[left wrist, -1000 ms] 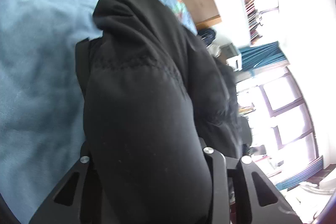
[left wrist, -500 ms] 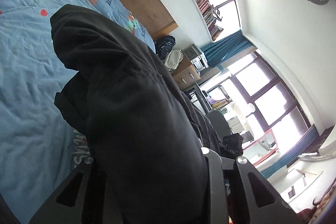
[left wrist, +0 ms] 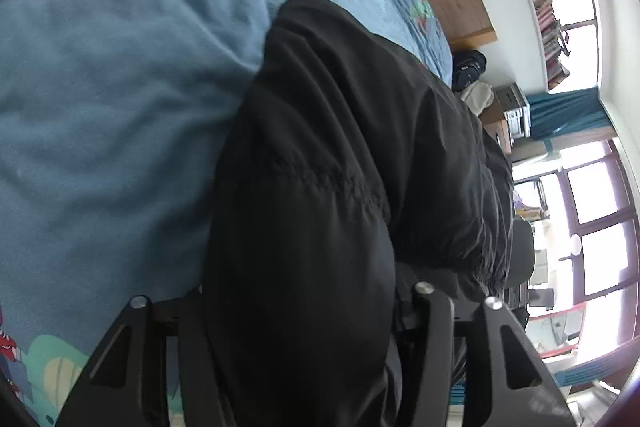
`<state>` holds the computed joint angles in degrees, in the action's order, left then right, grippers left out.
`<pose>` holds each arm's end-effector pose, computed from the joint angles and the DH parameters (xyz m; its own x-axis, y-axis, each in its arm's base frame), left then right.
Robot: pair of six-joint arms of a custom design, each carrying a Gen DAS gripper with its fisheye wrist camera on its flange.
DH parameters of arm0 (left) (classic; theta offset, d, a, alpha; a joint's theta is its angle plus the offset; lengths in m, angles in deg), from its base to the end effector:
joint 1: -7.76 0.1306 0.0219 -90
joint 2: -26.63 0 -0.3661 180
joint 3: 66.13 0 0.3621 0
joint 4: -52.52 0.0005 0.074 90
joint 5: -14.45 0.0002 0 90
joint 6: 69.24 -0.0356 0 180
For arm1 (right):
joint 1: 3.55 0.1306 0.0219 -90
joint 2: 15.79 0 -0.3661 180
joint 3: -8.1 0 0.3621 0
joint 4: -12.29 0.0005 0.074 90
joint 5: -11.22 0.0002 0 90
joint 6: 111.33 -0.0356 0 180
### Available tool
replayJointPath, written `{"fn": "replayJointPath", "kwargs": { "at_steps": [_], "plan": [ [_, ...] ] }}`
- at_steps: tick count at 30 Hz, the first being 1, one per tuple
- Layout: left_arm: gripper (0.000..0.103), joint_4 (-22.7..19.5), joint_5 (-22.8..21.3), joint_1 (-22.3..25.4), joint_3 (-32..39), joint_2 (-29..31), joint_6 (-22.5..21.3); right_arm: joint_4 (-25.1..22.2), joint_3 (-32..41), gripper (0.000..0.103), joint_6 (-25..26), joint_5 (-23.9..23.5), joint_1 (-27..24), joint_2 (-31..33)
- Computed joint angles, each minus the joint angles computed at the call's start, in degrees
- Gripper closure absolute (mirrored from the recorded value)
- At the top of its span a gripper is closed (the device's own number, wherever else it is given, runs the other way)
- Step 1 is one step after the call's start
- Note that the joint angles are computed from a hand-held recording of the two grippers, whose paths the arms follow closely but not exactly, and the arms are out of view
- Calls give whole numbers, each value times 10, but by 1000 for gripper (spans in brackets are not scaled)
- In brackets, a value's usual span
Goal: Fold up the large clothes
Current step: 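Set the coat bundle on the duvet and open both grippers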
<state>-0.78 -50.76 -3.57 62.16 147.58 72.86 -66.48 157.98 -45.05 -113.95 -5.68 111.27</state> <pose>0.6275 -0.1415 0.4143 -0.7992 -0.5705 -0.1892 -0.2711 0.6231 -0.7337 0.6342 -0.0036 0.4776 -0.8755 0.3616 -0.3206 0.0658 0.7465 0.6622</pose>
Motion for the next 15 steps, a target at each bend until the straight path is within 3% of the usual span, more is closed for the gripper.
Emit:
{"fn": "replayJointPath", "kwargs": {
  "at_steps": [3, 5, 8, 11, 15],
  "plan": [
    [42, 28, -3, 13, -58, -42, 16, 2, -36, 25, 7, 16, -14, -25],
    [42, 27, -19, 21, -83, -70, 20, 7, -63, 23, 16, 43, -25, -48],
    [42, 0, -59, 36, -105, -113, 25, 26, -101, 23, 3, 62, -43, -80],
    [42, -18, -74, 47, -119, -161, 19, 23, -115, 22, 4, 114, -58, -105],
    [42, -60, -131, 17, -128, -213, -12, 24, -158, 18, 29, 162, -66, -160]
  ]
}}
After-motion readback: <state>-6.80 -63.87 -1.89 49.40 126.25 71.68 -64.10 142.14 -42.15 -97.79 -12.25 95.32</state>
